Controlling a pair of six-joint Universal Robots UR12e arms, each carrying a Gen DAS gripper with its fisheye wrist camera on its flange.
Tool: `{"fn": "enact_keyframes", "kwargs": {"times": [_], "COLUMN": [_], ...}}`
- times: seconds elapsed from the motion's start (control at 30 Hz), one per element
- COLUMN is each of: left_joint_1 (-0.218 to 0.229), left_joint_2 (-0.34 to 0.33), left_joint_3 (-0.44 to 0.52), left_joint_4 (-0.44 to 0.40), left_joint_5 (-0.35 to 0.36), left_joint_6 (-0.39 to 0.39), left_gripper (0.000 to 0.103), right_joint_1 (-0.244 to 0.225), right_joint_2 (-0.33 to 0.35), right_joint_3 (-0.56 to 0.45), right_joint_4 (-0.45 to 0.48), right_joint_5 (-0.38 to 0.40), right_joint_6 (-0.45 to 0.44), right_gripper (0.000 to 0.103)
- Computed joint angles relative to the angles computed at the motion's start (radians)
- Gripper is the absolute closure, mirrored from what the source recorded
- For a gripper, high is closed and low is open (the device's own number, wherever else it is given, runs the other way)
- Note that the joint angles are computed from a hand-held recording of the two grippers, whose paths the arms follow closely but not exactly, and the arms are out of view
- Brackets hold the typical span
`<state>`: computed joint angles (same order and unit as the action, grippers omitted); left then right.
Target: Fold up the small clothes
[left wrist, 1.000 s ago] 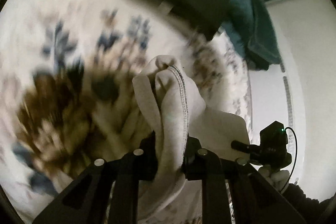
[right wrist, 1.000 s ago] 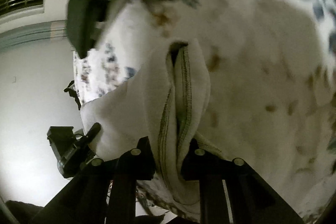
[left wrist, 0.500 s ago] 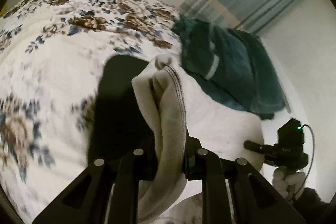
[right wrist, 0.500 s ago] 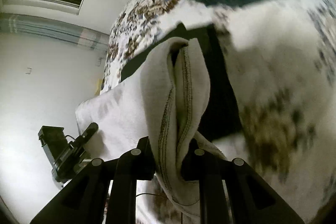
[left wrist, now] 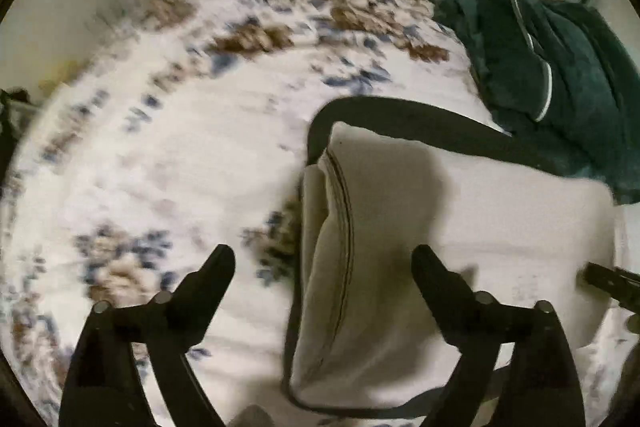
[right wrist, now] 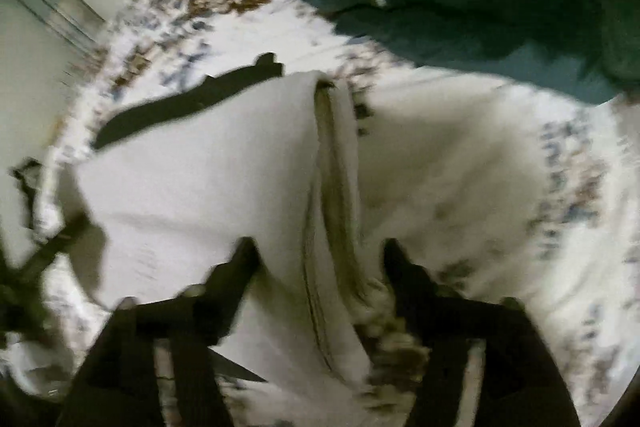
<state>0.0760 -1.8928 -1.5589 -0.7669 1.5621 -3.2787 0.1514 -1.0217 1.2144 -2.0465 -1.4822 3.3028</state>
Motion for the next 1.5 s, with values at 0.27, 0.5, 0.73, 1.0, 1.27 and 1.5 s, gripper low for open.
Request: {"fn": "enact_keyframes", "kwargs": {"times": [0.27, 0.5, 0.73, 1.0, 1.27, 1.5], "left_joint_1": [-0.049, -0.093, -0.143, -0.197, -0.244, -0.282], "left_joint_2": [0.079, 0.174, 0.304, 0.435, 0.526, 0.579], "left_joint_3": [-0.076, -0.104, -0.127, -0.116, -0.095, -0.089], "left_joint_4": [0.013, -0.012, -0.047, -0.076, -0.113, -0.131], "left_joint_5": [0.088, 0.116, 0.154, 0.203, 0.248, 0.288], "left_joint_6": [-0.023, -0.039, -0.05, -0.077, -0.121, -0.136], "left_gripper": [0.0, 0.0, 0.0, 0.0, 0.0, 0.0], "right_joint_1": [0.059, 0.067, 0.079, 0.098, 0.115, 0.124], "right_joint_2": [-0.085, -0.215, -0.382, -0.551, -0.701, -0.794], "right_joint_3": [0.11, 0.212, 0.286, 0.308, 0.307, 0.297], "right_joint_4": [-0.012, -0.078, -0.098, -0.079, -0.055, -0.039], "right_joint_5": [-0.28, -0.32, -0.353, -0.375, -0.367, -0.35], "right_joint_6": [-0.002, 0.002, 0.001, -0.026, -0.057, -0.069], "right_gripper": [0.0, 0.0, 0.0, 0.0, 0.0, 0.0]}}
